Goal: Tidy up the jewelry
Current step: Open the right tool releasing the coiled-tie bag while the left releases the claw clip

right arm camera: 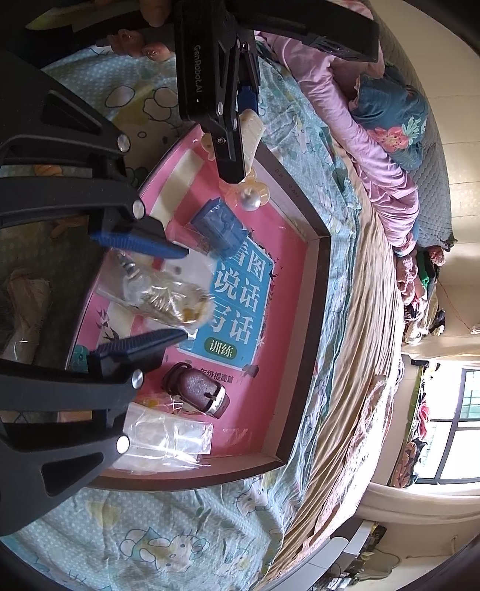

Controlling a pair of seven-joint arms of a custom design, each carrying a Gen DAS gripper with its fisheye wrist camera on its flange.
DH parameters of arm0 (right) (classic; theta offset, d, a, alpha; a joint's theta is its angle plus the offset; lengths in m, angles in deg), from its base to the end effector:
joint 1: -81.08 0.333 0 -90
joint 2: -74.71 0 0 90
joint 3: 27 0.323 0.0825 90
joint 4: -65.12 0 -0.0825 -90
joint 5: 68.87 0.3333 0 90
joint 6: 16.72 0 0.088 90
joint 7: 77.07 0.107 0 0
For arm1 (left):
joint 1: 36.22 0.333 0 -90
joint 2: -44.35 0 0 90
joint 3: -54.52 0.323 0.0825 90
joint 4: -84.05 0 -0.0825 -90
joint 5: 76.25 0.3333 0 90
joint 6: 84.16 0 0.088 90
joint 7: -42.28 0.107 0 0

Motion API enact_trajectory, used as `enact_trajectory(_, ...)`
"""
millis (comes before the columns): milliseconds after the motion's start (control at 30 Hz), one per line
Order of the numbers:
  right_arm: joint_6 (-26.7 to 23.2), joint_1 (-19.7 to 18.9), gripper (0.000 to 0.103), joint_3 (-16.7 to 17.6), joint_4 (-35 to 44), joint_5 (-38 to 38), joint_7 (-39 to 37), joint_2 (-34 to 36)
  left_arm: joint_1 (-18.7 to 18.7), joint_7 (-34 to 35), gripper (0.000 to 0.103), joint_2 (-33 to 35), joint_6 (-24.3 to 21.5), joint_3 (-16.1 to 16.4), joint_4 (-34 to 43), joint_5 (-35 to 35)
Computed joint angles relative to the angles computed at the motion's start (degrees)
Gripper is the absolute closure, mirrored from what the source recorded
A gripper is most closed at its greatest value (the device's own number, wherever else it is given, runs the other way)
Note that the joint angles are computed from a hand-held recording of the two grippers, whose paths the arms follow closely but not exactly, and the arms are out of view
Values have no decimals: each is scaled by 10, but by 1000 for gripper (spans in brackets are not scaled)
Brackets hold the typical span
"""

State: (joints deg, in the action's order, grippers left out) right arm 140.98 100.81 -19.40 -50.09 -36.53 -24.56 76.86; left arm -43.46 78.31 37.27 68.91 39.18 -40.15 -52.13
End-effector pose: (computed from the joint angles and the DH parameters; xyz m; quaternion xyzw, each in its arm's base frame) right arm 0.5097 0.2376 0.5426 -0.8344 0.3977 -0.1316 0.3582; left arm 0.4641 -0.2127 0.5452 -0.7351 0.5872 -0.2761 0.1963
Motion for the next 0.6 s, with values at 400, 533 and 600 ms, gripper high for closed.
enact_trajectory(400,10,23,41,-36,-70,83,-58,-87,11,-25,18,-31,35,-13,-26,8)
enact_trajectory(533,12,38,33,-59,-95,102,-68,-119,23,-44,17,-49,43,-27,-37,19)
enact_trajectory(600,13,42,32,-69,-106,102,-67,-135,30,-55,13,-61,45,-36,-44,29)
